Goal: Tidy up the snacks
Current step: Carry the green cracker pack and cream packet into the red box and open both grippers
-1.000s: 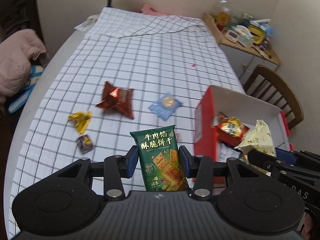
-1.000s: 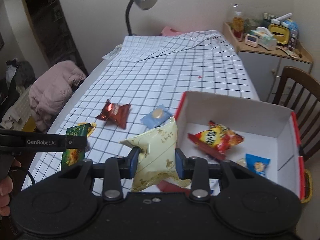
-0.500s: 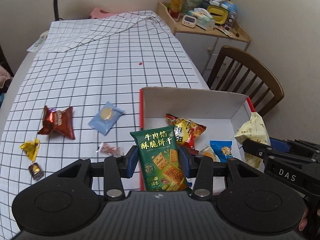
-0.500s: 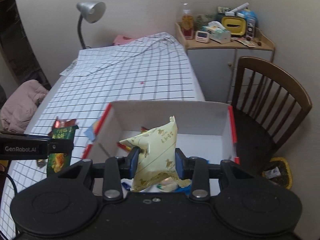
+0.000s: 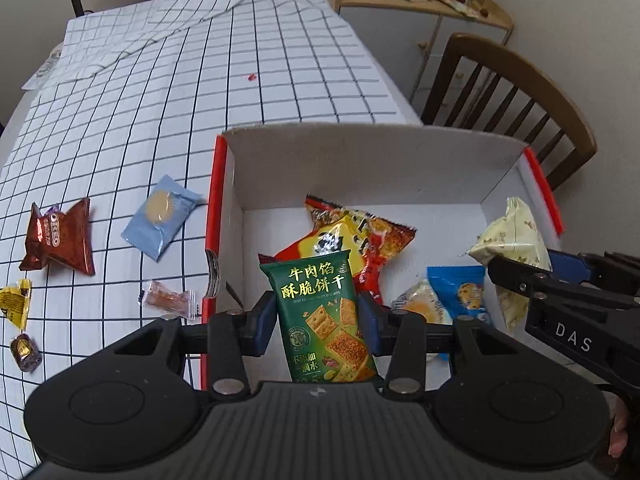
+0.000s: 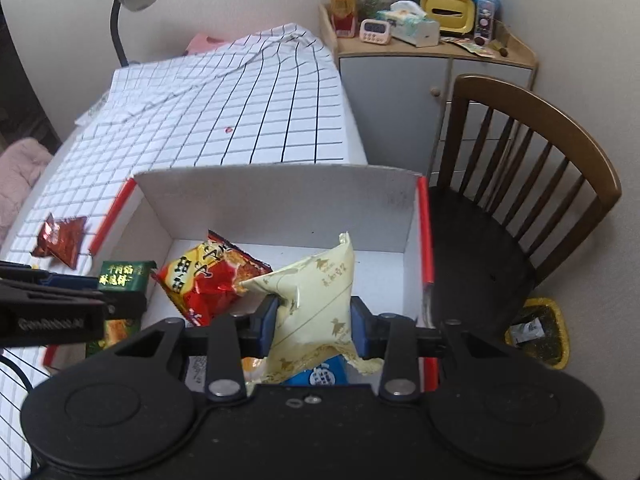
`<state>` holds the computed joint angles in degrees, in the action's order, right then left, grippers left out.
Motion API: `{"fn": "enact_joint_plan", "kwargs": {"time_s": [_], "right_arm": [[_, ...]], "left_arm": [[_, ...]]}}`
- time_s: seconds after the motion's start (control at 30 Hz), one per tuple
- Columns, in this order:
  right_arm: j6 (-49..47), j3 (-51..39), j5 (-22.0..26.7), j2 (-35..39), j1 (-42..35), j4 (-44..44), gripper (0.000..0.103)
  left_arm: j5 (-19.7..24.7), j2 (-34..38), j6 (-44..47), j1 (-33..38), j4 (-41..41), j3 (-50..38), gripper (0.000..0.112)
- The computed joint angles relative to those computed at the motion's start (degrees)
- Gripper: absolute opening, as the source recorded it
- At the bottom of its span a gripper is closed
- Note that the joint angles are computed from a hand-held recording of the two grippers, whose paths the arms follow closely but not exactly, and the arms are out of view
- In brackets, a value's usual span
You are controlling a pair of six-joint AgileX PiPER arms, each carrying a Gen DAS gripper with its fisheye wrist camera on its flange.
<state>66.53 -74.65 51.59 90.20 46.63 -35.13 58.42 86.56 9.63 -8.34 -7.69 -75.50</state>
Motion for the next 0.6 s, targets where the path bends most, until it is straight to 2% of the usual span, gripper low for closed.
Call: {"fn": "enact_joint_plan", "kwargs": {"time_s": [0.23,0.33,0.6], "right_arm": [[-5.9,-1.0,-3.2,3.7,-2.1,4.7,0.036],[-7.4,-1.6,-2.7,4.6,-1.7,5.2,0.036],[-8.6,-0.6,-3.7,4.2,-1.5,6.2,0.041]], "left_arm": [[-1.6,2.4,-2.7,-2.4,3.5,1.9,0.043],[-3.4,2.0,-3.4,-3.9,5.6,3.1,0.042],[-3.6,2.3,-3.6,-4.4,5.3,3.1,0.042]]}}
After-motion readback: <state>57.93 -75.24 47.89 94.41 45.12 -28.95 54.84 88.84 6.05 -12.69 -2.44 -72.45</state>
